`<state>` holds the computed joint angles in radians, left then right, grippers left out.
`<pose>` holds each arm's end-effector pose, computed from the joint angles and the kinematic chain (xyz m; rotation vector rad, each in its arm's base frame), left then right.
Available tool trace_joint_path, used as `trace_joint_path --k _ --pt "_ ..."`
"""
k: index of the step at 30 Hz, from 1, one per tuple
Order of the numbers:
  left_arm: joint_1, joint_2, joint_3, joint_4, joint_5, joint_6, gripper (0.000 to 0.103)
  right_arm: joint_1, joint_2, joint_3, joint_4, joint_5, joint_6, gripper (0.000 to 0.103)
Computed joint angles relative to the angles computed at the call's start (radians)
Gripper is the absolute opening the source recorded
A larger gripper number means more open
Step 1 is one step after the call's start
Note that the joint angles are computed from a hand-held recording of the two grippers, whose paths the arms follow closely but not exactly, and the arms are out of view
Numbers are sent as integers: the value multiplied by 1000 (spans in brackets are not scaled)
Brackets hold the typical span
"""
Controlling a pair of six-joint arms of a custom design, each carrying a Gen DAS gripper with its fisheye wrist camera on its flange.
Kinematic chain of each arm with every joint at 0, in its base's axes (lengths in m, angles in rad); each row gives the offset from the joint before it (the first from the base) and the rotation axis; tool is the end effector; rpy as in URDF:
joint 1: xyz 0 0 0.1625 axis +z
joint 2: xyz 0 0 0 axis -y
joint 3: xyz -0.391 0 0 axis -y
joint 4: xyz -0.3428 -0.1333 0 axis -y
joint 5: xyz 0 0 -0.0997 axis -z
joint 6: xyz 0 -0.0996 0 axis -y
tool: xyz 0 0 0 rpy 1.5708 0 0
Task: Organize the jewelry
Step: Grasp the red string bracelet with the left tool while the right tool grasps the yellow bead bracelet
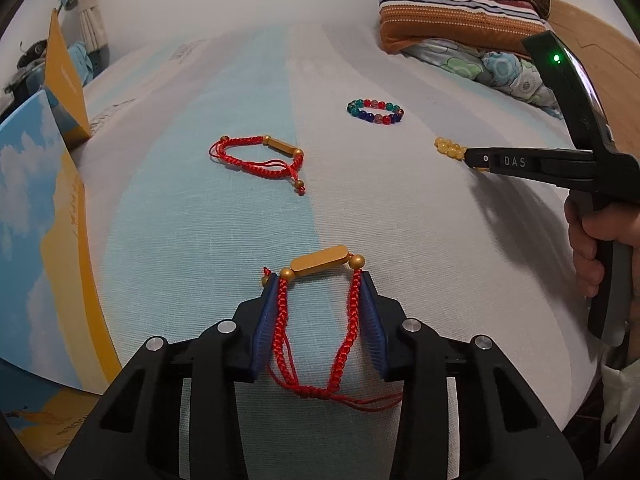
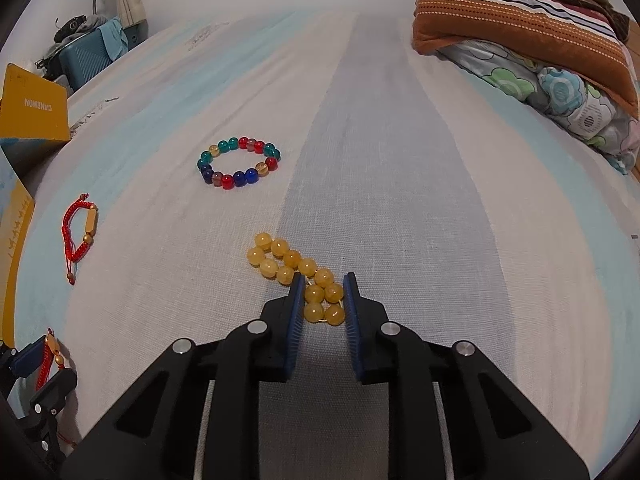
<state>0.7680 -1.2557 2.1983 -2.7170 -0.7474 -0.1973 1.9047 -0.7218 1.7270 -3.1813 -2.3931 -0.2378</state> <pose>-0.1688 -0.4499 0.2108 0.6171 2.3367 -0.7219 0.2529 -0.5450 0.1324 0.3401 -2.2422 0.7479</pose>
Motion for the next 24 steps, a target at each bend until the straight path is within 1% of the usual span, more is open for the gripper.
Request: trace_joint_path --k 15,16,17,24 --pt "-3 -3 3 -10 -3 3 38 3 -20 18 -39 22 -12 19" --pt "-2 -3 3 -10 -4 2 38 4 -21 19 -43 23 -15 11" --pt "-2 -2 2 -9 -3 4 38 5 -21 19 -45 20 -18 9" --pt "-3 -3 3 -10 -2 3 38 7 -19 16 -49 20 -20 9"
